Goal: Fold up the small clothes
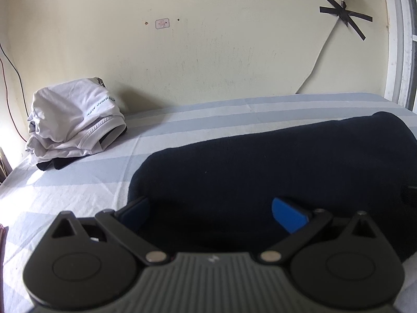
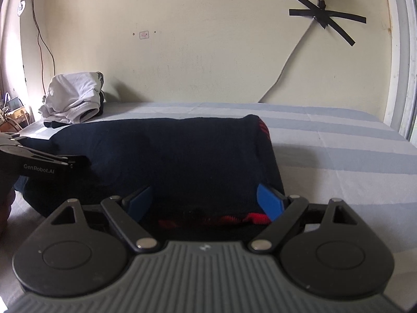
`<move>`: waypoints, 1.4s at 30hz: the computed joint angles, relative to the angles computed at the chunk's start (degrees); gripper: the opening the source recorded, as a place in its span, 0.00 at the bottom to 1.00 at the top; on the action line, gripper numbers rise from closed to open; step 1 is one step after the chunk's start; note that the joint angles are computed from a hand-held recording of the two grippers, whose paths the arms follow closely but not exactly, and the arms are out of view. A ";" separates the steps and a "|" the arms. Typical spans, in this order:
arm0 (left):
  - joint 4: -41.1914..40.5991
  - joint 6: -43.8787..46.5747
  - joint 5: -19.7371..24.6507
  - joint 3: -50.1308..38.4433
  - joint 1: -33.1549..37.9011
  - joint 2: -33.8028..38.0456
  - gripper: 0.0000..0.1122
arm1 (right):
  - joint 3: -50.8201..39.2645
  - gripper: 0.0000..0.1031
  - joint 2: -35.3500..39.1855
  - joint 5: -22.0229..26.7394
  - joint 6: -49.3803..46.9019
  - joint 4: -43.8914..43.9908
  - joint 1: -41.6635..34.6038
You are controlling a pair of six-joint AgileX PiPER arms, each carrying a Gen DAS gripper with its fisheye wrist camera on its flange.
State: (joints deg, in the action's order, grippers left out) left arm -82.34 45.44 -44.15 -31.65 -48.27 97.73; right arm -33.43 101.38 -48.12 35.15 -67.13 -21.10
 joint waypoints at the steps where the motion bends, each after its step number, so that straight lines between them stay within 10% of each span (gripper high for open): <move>1: -0.06 0.36 0.12 -0.27 0.21 0.18 0.92 | -0.18 0.87 0.15 -0.14 0.28 -0.33 -0.20; 16: 9.05 3.09 6.71 -4.04 10.13 2.53 0.92 | -4.61 1.00 0.43 11.18 3.00 6.96 10.55; 27: -1.83 3.98 -2.21 -2.01 0.11 2.11 0.92 | -0.88 0.99 0.08 0.87 6.28 -0.37 2.11; 42: -3.35 3.42 -3.94 -1.13 -1.98 1.92 0.92 | -0.25 0.99 -0.43 0.12 6.48 -0.95 1.69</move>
